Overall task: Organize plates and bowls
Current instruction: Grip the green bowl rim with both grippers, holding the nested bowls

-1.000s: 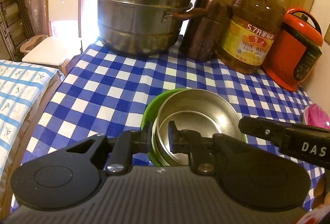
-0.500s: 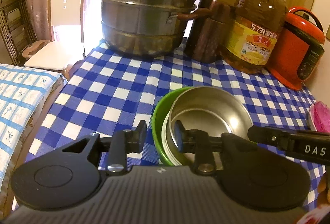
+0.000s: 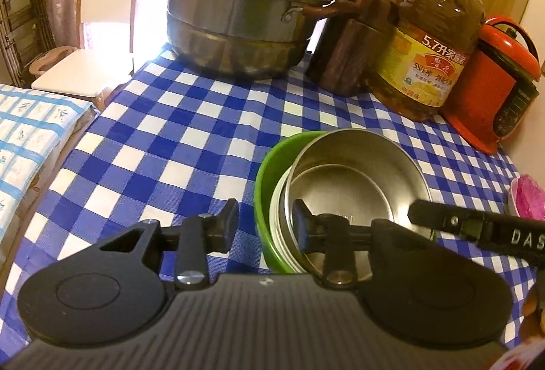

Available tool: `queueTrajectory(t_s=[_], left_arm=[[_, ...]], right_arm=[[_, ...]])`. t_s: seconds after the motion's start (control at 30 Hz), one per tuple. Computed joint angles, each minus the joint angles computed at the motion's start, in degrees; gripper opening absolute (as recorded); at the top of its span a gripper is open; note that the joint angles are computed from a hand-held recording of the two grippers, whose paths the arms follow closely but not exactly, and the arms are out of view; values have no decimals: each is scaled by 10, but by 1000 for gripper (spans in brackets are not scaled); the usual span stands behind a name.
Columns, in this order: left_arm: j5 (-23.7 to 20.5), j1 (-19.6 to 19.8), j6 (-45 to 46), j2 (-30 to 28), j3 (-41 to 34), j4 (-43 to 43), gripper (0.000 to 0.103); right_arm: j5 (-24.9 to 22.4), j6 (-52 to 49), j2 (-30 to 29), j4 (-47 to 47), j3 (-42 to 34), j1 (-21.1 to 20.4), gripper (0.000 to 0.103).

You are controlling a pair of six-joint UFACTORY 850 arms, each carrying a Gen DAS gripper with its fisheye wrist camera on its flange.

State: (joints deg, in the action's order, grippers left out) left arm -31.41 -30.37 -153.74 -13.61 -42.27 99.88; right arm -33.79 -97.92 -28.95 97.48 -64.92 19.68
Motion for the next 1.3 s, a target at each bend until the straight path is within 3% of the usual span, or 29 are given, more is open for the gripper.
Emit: queueTrajectory(t_s=[0.17,0.57,0.7,0.8,1.13,1.3], left_arm=[[3,6,-29,0,3,26,32],[23,28,-83,-5,6,79,41],[49,33,-51,-14,-4,61,41],[52,31,-31,-16,-10,40,38],[63,43,-95,-13,-3,100,38],[72,40,-43,-12,-13,56,33]], right_arm=[[-23,-13,-16,22,-17,-3,41],[-53,80,-61,-25,-59,-16,42],[-54,73,-63,-25,-56,-15,44],[-57,79,-68,-32,-57,-15,47],[-95,174,-104,-75,-95,-24,47],[-78,193,-102,-95,-99,-19,47]])
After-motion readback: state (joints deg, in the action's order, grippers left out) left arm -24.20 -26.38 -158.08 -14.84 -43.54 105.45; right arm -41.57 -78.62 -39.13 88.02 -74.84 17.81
